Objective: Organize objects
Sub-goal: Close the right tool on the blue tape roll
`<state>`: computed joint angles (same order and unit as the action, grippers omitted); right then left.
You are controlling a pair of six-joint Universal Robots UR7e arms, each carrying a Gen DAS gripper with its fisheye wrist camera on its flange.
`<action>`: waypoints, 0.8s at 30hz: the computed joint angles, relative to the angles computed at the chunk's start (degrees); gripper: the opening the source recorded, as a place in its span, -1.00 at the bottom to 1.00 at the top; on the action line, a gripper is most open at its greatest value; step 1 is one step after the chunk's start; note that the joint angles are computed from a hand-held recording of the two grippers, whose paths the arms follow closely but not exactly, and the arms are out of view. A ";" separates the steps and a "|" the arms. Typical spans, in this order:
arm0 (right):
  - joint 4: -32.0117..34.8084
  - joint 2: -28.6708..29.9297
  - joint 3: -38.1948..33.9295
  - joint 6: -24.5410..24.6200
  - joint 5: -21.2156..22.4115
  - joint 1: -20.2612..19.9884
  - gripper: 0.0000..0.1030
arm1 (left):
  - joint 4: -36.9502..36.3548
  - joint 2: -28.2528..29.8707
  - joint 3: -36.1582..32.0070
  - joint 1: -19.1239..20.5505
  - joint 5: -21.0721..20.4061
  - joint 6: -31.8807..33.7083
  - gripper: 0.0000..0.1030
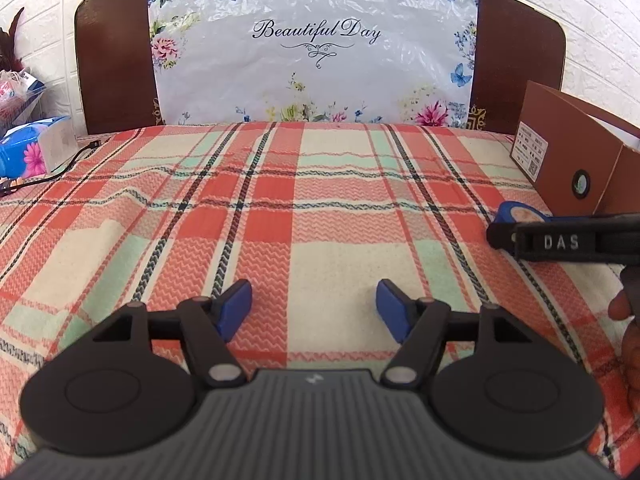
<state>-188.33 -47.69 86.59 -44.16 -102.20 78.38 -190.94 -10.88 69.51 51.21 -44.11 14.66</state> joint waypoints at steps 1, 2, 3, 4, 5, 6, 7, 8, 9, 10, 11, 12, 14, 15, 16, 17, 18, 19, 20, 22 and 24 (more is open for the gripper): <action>0.70 -0.11 -0.19 0.56 0.27 -0.01 0.14 | 0.03 0.01 -0.01 -0.02 0.04 0.02 0.38; 0.79 -0.33 0.09 0.13 0.05 0.05 0.14 | 0.03 0.04 -0.06 -0.03 0.11 0.13 0.38; 0.97 -0.95 0.88 -0.66 0.10 0.00 0.14 | 0.01 0.07 -0.09 -0.04 0.21 0.25 0.38; 0.84 -1.77 2.16 -1.45 0.39 -0.16 0.14 | 0.00 0.11 -0.15 -0.05 0.33 0.42 0.38; 0.49 -2.79 3.80 -2.24 0.65 -0.38 0.14 | -0.04 0.29 -0.33 -0.08 0.54 0.68 0.38; 0.03 -4.10 5.85 -3.13 0.91 -0.64 0.14 | -0.02 0.40 -0.45 -0.14 0.80 0.87 0.39; -0.41 -5.61 8.02 -4.00 1.33 -1.07 0.14 | 0.01 0.49 -0.51 -0.24 1.12 1.01 0.39; -0.78 -7.44 10.44 -4.75 2.02 -1.72 0.14 | 0.16 0.60 -0.66 -0.35 1.52 1.18 0.40; -1.37 -9.29 12.90 -5.35 2.53 -2.40 0.14 | 0.52 0.66 -0.88 -0.40 1.81 1.42 0.41; -2.30 -11.18 15.45 -6.12 3.05 -3.16 0.14 | 0.97 0.68 -0.97 -0.54 2.28 1.38 0.41; -3.65 -12.91 17.90 -6.95 3.38 -3.92 0.14 | 1.84 0.66 -1.14 -0.81 2.98 1.12 0.41; -5.01 -14.71 20.29 -7.39 3.76 -4.89 0.15 | 3.21 0.42 -1.04 -1.21 3.51 0.26 0.36; -7.37 -17.98 24.13 -6.75 4.04 -6.77 0.15 | 8.95 -1.68 0.78 -1.93 0.27 -5.36 0.32; -9.20 -19.15 25.67 -6.58 3.81 -7.56 0.15 | 12.03 -2.61 1.54 -2.45 -2.63 -7.97 0.25; -11.10 -20.11 27.06 -6.48 3.90 -8.37 0.16 | 15.16 -3.10 1.77 -3.14 -5.12 -9.63 0.18; -12.10 -21.14 28.16 -6.22 4.23 -9.16 0.20 | 18.66 -3.68 2.05 -4.00 -8.36 -10.82 0.17; -12.06 -22.30 29.02 -5.66 4.77 -9.87 0.34 | 22.17 -4.24 2.19 -4.77 -12.29 -11.50 0.18; -11.88 -23.28 29.70 -5.02 5.34 -10.46 0.38 | 25.85 -4.60 1.97 -5.49 -15.98 -11.72 0.18; -11.55 -24.18 30.31 -4.71 6.35 -11.03 0.37 | 29.46 -4.68 1.33 -6.20 -19.02 -11.57 0.18; -10.58 -25.66 31.27 -5.14 7.99 -12.14 0.35 | 34.72 -4.02 -0.63 -7.43 -22.81 -11.35 0.18; -11.38 -25.79 31.72 -6.71 8.88 -12.54 0.34 | 39.31 -2.84 -3.64 -7.96 -25.30 -12.87 0.18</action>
